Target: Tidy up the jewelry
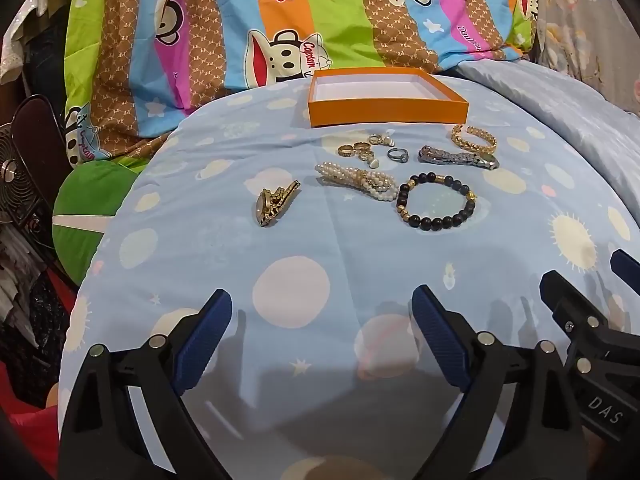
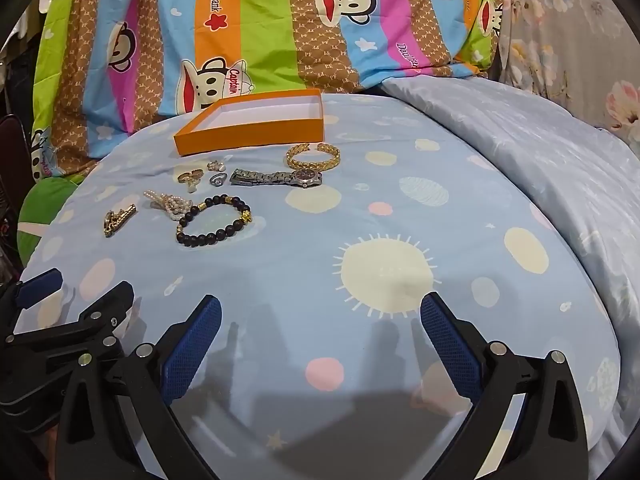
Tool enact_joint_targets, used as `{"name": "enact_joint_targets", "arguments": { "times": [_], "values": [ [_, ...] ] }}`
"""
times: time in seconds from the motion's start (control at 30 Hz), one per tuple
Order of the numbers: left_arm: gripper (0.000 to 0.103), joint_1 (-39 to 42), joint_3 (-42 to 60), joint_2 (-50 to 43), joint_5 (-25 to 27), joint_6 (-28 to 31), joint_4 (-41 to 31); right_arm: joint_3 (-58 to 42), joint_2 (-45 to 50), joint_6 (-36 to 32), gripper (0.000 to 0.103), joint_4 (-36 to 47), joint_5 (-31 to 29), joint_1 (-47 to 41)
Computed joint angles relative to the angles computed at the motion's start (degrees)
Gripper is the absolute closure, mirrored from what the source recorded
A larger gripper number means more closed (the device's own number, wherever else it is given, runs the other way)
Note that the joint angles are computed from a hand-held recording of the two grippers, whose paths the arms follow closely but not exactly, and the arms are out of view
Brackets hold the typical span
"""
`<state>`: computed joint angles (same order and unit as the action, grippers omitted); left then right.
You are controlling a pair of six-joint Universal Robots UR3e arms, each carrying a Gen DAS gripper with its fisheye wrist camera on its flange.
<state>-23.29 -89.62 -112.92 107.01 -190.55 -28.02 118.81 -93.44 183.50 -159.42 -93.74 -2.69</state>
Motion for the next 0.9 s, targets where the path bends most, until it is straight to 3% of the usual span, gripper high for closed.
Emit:
{"name": "enact_joint_targets", "arguments": {
  "times": [0.9],
  "values": [
    [0.014, -0.1, -0.3, -0.1, 0.2, 0.0, 0.7, 0.2, -0.1, 0.3, 0.005, 0.0, 0.3, 0.0]
  ]
}}
